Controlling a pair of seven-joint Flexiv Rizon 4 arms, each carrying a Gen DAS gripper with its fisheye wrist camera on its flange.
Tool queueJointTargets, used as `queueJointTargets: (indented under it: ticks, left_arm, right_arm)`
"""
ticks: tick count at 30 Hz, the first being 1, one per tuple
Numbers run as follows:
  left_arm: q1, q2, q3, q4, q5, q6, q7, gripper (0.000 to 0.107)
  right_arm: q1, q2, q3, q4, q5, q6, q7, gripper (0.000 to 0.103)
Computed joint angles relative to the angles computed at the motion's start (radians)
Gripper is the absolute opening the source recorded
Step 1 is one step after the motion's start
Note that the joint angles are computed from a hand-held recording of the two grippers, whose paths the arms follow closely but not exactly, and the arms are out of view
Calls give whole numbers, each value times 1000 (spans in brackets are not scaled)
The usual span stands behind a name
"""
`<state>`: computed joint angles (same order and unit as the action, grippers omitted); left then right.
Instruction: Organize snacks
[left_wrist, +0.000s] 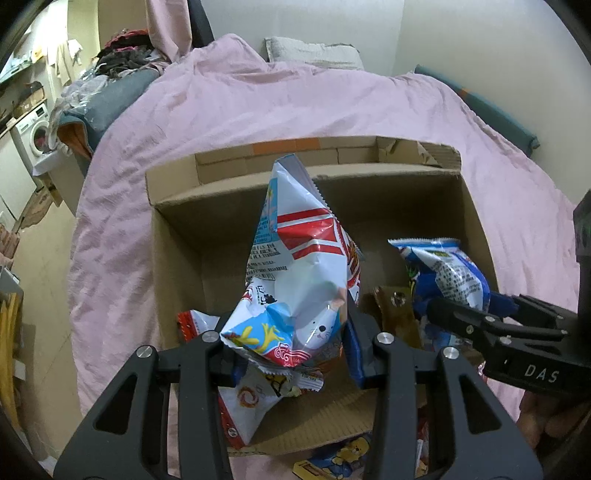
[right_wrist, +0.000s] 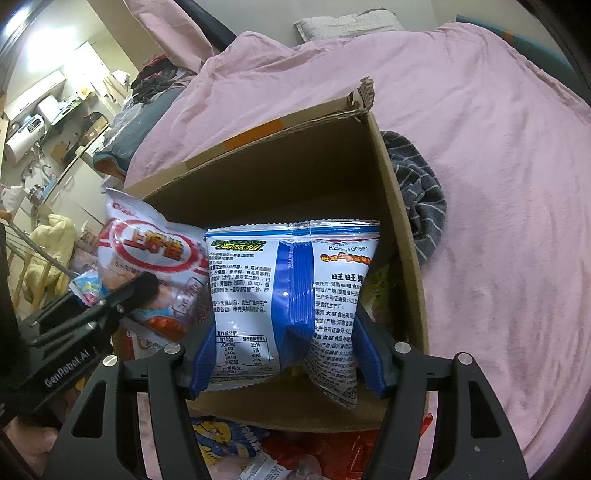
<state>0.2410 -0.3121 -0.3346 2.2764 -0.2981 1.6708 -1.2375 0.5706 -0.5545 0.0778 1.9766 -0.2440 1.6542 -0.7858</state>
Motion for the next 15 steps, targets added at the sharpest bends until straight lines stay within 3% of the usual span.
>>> queueJointTargets:
  ticks: [10,15]
  left_arm:
    - [-15,3,7,9,-6,-13,11,39]
    - [38,8,-54,24,-22,-16,36,39]
  right_arm:
    - [12,3,-17,7,7,7,8,68]
    - [23,6,-27,13,10,15,13,68]
